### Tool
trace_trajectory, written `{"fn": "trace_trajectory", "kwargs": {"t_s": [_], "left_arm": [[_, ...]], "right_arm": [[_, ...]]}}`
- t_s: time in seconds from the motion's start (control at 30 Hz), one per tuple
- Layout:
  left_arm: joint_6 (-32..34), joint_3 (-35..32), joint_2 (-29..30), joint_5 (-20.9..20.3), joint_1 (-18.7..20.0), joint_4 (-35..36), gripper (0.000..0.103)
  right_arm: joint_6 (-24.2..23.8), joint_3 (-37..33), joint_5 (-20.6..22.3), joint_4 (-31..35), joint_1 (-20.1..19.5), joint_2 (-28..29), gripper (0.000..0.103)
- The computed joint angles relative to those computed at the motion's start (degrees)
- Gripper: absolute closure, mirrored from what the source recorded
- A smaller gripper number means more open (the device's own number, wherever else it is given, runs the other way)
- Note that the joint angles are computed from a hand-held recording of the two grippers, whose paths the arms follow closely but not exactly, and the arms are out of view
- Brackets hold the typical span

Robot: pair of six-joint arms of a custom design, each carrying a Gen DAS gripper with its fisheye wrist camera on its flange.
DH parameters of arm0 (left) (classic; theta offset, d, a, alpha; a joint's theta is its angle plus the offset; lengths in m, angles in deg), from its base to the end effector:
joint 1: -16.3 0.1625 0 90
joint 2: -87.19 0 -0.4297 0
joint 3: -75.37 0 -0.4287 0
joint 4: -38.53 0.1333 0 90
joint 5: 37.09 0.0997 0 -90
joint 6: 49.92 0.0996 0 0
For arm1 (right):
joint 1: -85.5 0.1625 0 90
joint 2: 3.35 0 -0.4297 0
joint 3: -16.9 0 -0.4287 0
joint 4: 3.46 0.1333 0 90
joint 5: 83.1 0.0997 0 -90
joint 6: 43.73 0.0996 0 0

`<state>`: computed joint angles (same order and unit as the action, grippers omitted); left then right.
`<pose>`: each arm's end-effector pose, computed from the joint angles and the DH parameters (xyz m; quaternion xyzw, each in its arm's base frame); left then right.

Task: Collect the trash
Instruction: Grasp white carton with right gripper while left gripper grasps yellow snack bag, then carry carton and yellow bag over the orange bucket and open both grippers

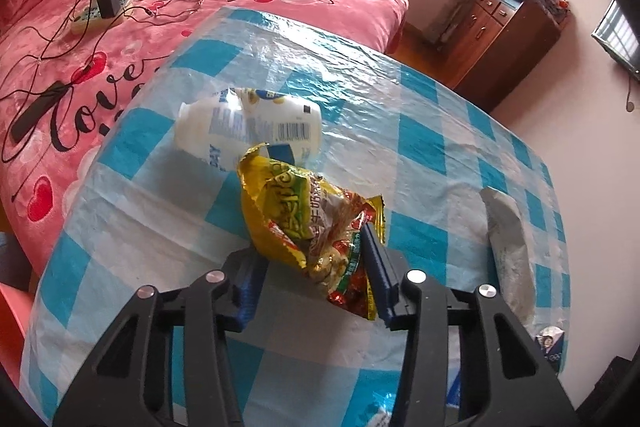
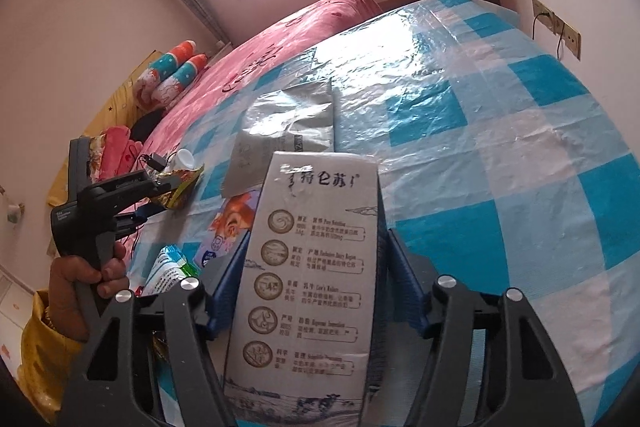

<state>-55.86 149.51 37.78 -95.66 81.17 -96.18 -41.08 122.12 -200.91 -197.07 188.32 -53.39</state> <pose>-0.1685 -0.7954 0.2637 0.1117 0.9426 -0.2323 0.2123 0.2295 -0.6173 0.1561 -0.0197 -0.8905 0.4240 0.1636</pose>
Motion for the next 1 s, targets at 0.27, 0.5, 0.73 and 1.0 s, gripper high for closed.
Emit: {"fn": "trace_trajectory", "kwargs": {"t_s": [0.27, 0.5, 0.73, 1.0], "left_arm": [[1.43, 4.38, -3.70, -3.50, 0.10, -1.22, 0.061], [3.83, 9.19, -8.48, -6.99, -0.09, -2.88, 0.062], [6.45, 12.85, -13.04, -10.29, 0.10, -3.30, 0.063], [11.03, 16.76, -18.55, -12.06, 0.60, -3.46, 0.063]], "right_arm": [[-3.24, 0.83, 3.61, -3.81, -0.14, -0.03, 0.040], [-2.13, 2.23, 9.73, -6.47, -1.17, -0.83, 0.040], [0.28, 2.27, 15.30, -7.53, -1.17, -1.01, 0.040], [3.32, -1.04, 21.30, -4.05, 0.54, 1.58, 0.040]]}}
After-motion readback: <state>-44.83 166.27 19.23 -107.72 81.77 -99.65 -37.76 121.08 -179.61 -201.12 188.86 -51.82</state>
